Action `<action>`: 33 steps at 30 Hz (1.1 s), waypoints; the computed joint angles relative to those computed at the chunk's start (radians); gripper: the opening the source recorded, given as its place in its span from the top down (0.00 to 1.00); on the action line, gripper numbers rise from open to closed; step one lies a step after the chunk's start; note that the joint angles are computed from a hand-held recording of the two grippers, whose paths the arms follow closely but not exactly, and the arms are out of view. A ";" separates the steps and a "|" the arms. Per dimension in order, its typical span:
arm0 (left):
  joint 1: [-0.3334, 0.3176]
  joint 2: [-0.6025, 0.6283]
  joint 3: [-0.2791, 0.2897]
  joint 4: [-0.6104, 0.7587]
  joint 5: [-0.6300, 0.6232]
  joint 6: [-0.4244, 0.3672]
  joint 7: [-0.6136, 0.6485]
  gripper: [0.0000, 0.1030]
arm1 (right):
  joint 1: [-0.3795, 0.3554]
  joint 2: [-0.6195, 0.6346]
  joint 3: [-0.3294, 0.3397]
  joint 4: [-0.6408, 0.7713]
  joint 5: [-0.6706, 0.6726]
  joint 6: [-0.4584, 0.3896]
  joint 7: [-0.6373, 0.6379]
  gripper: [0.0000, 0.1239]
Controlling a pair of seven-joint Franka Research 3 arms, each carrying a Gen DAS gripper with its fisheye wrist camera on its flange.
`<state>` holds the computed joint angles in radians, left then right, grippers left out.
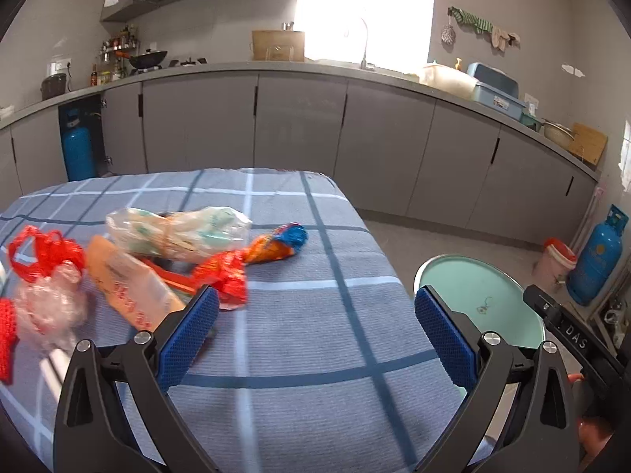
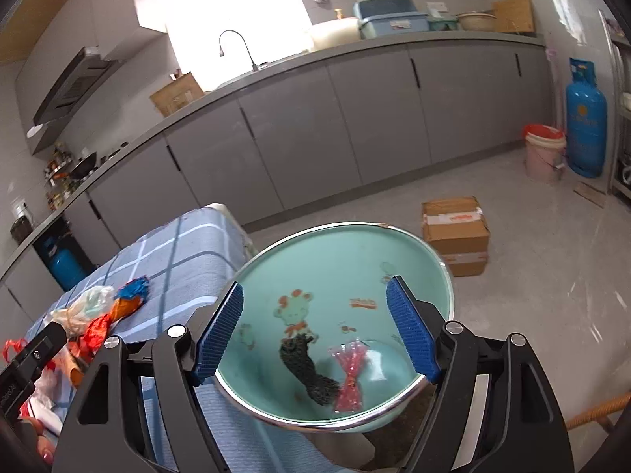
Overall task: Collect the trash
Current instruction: 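Open both tools to drop the black net and pink bag into the basin, then move both tools back over the table toward the remaining trash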
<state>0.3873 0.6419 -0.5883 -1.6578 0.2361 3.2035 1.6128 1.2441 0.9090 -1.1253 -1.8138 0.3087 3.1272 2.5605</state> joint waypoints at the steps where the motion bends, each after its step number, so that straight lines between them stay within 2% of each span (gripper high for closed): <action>1: 0.013 -0.009 -0.002 -0.012 -0.001 0.004 -0.001 0.05 | 0.000 0.006 -0.001 0.013 -0.005 -0.007 -0.004 0.39; 6: 0.099 -0.028 -0.044 -0.043 -0.017 -0.004 -0.008 0.05 | -0.045 0.009 0.043 0.098 -0.055 -0.027 -0.022 0.39; 11: 0.153 -0.059 -0.043 -0.080 -0.026 0.026 -0.029 0.05 | -0.081 0.015 0.078 0.171 -0.123 -0.045 -0.021 0.38; 14: 0.167 -0.092 -0.015 -0.112 -0.011 0.062 -0.067 0.05 | -0.103 0.015 0.104 0.208 -0.165 -0.048 -0.016 0.38; 18: 0.129 -0.137 0.086 -0.145 0.019 0.119 -0.130 0.05 | -0.148 0.012 0.155 0.270 -0.224 -0.064 -0.017 0.37; 20: 0.080 -0.155 0.172 -0.150 0.021 0.138 -0.159 0.05 | -0.167 0.015 0.177 0.304 -0.254 -0.081 -0.011 0.37; 23: 0.040 -0.155 0.256 -0.131 0.030 0.133 -0.201 0.05 | -0.199 0.019 0.210 0.349 -0.295 -0.091 -0.002 0.36; 25: 0.042 -0.144 0.277 -0.115 0.048 0.118 -0.227 0.05 | -0.224 0.020 0.239 0.383 -0.322 -0.105 0.000 0.35; 26: 0.030 -0.141 0.305 -0.106 0.050 0.108 -0.244 0.05 | -0.237 0.021 0.255 0.400 -0.335 -0.109 0.002 0.35; 31: -0.037 -0.120 0.437 -0.075 0.051 0.091 -0.301 0.05 | -0.318 0.036 0.347 0.516 -0.390 -0.156 0.000 0.35; 33: -0.045 -0.101 0.469 -0.054 0.051 0.072 -0.311 0.05 | -0.360 0.056 0.392 0.590 -0.410 -0.192 -0.009 0.35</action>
